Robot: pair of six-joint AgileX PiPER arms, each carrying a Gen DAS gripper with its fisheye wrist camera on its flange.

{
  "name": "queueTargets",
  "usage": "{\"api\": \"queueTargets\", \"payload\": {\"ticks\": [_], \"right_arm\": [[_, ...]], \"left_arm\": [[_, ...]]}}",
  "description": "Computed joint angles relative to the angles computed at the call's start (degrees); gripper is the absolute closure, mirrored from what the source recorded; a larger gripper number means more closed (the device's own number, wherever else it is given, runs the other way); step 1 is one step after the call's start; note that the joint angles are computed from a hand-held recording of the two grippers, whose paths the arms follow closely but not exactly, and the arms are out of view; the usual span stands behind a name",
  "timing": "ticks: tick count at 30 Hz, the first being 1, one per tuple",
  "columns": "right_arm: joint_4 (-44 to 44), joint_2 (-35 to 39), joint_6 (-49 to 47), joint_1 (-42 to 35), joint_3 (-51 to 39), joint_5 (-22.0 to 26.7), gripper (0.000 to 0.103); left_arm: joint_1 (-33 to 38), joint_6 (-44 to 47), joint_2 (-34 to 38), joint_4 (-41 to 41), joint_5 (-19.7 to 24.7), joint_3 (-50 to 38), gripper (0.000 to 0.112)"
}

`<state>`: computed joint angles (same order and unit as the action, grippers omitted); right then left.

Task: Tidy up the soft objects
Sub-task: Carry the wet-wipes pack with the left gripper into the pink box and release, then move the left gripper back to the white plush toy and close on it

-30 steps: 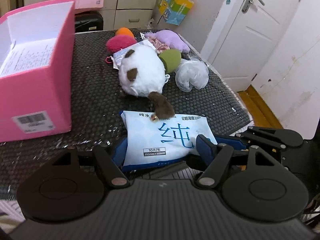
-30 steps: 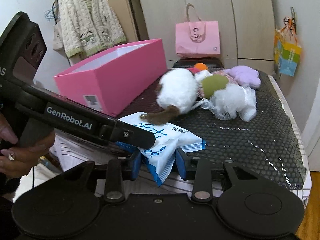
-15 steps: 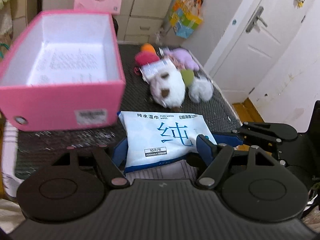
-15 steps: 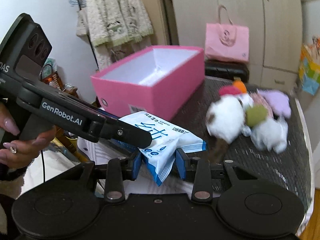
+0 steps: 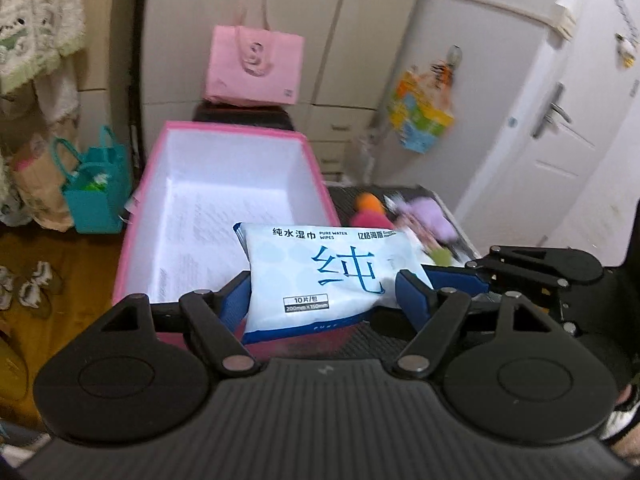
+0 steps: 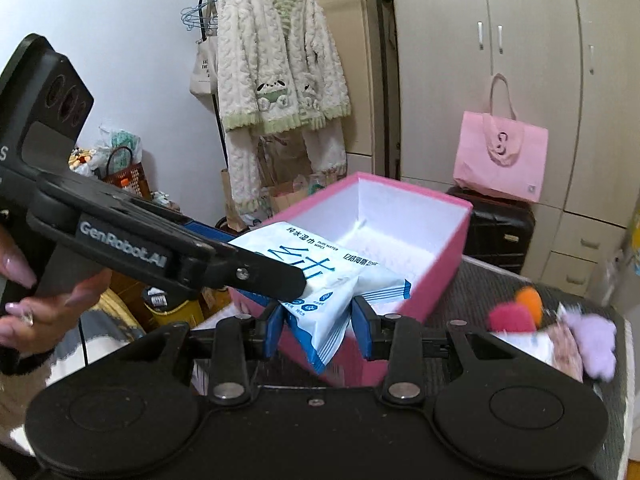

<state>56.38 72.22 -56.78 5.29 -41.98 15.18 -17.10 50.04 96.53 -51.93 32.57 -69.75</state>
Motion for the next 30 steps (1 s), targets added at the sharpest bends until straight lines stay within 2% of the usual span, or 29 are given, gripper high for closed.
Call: {"api": "queueTargets", "payload": {"ticks": [4, 7, 12, 16, 18, 22, 25, 27, 30], "right_arm": [[2.04, 9.66, -2.99, -1.83, -8.33, 2.33, 0.061], [1.55, 15.53, -3.56, -2.94, -12.50, 4.35, 0.060], [-6.47, 25.31, 2.16, -2.89, -21.20, 7.10, 0.060], [-13.96, 31.38, 9.50, -3.44, -28.59, 11.84, 0.060], [-16.26, 33.08, 11.29, -3.68, -31.06, 13.80, 0.059], [-21.77, 33.85, 12.71, -2.42, -31.69, 11.96, 0.056], [-22.13, 34.27, 12.32, -3.80, -32.47, 13.66, 0.053], [-19.41, 33.38, 9.40, -5.22, -32.29, 15.55, 0.051], [-13.87, 30.65, 4.51, -7.49, -30.32, 17.82, 0.042]], "left_arm": [[1.16, -6.43, 7.90, 5.10, 2.18, -10.06, 0.037], [1.93, -11.03, 14.71, 9.10, 5.54, -17.66, 0.037], [1.61, -18.21, 23.46, 17.56, 9.12, -28.43, 0.037], [1.25, -24.28, 29.05, 22.20, 12.11, -35.79, 0.038], [0.66, -24.72, 29.64, 23.84, 11.00, -36.28, 0.038], [-0.28, -26.52, 29.31, 26.77, 7.64, -35.03, 0.035], [-1.04, -27.25, 28.06, 30.94, 5.69, -33.50, 0.034], [-0.85, -26.49, 27.53, 31.30, 6.71, -33.55, 0.034], [-0.60, -23.65, 25.51, 30.56, 7.87, -32.05, 0.034]]}}
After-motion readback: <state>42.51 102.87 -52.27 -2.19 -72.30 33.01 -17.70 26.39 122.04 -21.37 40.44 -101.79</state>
